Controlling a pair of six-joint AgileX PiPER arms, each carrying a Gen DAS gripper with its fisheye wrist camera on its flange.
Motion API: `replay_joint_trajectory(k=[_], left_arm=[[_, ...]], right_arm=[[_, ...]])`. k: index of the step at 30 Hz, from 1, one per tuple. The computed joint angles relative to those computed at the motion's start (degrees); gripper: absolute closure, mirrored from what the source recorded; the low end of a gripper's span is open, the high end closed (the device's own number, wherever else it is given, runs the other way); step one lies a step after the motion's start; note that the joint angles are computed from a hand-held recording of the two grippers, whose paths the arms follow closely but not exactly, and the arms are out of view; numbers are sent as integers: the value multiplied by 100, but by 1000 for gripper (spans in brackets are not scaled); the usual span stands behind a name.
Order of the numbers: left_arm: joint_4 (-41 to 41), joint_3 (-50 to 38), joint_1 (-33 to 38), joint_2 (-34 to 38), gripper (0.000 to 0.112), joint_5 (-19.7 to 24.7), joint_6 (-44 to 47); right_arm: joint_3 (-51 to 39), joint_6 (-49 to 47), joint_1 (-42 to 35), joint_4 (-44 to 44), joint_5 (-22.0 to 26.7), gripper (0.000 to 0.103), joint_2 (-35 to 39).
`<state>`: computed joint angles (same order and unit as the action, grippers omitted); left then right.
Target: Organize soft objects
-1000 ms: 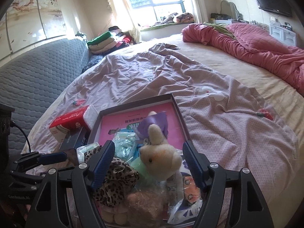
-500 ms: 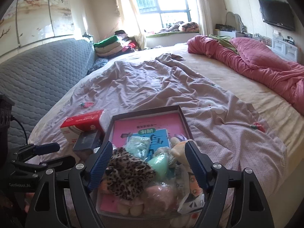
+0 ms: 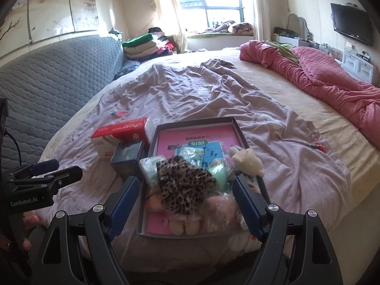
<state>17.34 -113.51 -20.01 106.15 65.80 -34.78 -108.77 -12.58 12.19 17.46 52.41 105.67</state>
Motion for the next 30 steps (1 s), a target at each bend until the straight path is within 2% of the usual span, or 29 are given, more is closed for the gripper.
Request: replay_joint_trajectory(k=[10, 30], left_arm=[[70, 940, -338, -490, 26, -17, -453], [26, 920, -494, -381, 26, 207, -455]], right_arm=[[744, 144, 28, -153, -152, 21, -454], [978, -36, 31, -31, -34, 21, -535]])
